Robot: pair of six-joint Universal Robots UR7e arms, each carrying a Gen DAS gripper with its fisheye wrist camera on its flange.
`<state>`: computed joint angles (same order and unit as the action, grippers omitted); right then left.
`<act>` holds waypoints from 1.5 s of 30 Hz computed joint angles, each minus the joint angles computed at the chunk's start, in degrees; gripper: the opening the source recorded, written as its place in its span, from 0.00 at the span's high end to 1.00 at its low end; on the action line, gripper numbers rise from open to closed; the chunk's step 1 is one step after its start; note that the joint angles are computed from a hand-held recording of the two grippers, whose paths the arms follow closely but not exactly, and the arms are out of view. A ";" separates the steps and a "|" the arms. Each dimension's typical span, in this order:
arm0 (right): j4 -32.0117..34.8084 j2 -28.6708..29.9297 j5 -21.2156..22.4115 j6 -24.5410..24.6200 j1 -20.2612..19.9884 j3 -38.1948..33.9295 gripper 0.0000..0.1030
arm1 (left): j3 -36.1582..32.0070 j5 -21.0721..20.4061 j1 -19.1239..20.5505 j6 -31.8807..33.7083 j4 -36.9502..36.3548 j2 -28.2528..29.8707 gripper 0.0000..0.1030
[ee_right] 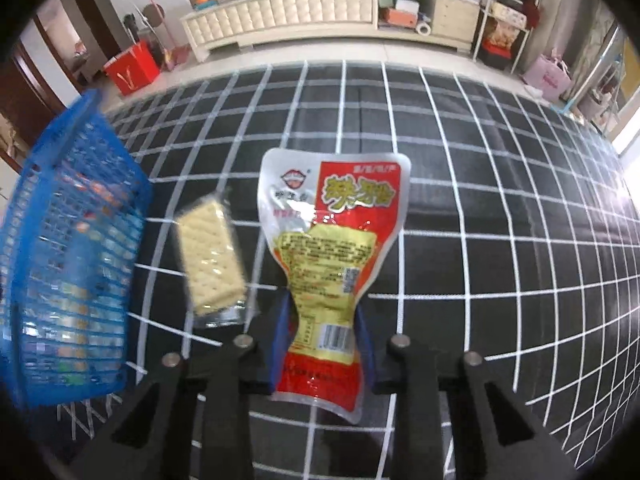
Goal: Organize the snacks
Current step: 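Carry the sausage pack over the basket and release it with the right tool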
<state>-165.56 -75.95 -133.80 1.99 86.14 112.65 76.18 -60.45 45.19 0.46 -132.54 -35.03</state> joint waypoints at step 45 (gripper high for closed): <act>22.71 16.44 4.24 -1.26 12.95 -24.73 0.66 | -2.94 4.51 4.61 4.53 0.12 -3.12 0.49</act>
